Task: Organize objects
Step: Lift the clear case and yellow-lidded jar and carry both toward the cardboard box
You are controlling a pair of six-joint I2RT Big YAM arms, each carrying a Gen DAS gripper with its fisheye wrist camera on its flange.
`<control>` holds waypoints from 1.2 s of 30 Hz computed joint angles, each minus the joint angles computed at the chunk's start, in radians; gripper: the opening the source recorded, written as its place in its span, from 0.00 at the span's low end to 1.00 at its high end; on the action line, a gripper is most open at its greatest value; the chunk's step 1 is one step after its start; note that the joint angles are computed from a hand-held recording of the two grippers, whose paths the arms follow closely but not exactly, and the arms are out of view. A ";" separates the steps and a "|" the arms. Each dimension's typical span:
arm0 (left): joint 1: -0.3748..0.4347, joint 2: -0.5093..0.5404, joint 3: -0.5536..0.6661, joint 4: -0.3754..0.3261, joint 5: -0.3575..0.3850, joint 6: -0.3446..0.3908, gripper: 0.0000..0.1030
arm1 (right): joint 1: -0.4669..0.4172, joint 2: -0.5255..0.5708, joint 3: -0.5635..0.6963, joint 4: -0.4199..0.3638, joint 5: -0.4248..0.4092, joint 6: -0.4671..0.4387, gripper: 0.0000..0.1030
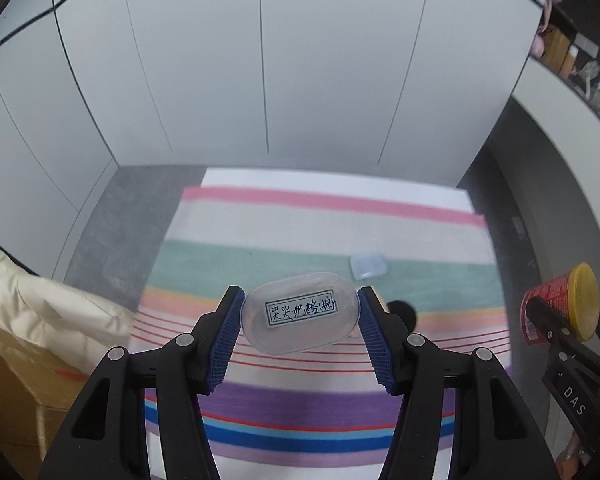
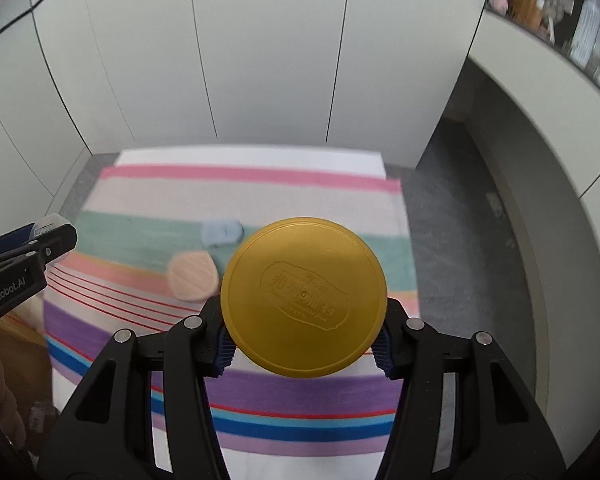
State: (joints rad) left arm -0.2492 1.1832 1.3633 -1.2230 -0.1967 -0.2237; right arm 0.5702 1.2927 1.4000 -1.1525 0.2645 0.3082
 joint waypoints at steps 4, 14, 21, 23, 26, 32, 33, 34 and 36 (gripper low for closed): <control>-0.009 -0.022 0.080 -0.050 -0.013 0.026 0.57 | 0.036 -0.005 0.118 -0.073 0.034 -0.006 0.54; -0.042 -0.045 0.277 -0.177 -0.071 0.042 0.57 | 0.115 0.024 0.395 -0.210 0.107 -0.024 0.54; -0.047 -0.056 0.371 -0.255 -0.069 0.040 0.57 | 0.162 0.024 0.477 -0.259 0.130 -0.029 0.54; -0.059 -0.061 0.380 -0.270 -0.082 0.042 0.57 | 0.167 0.021 0.484 -0.271 0.132 -0.021 0.54; -0.084 -0.071 0.380 -0.281 -0.109 0.040 0.57 | 0.176 0.012 0.485 -0.286 0.130 -0.010 0.54; -0.137 -0.092 0.399 -0.325 -0.166 0.005 0.57 | 0.190 -0.024 0.464 -0.290 0.128 -0.005 0.54; -0.145 -0.100 0.398 -0.331 -0.171 -0.001 0.57 | 0.196 -0.032 0.460 -0.292 0.131 -0.002 0.54; -0.158 -0.109 0.400 -0.341 -0.181 -0.011 0.57 | 0.196 -0.040 0.457 -0.294 0.130 -0.004 0.54; -0.179 -0.124 0.403 -0.355 -0.192 -0.023 0.57 | 0.204 -0.056 0.447 -0.303 0.130 0.004 0.54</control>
State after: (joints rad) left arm -0.4279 1.0591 1.7660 -1.5779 -0.3891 -0.2462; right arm 0.7740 1.2367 1.8467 -1.4553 0.3943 0.3120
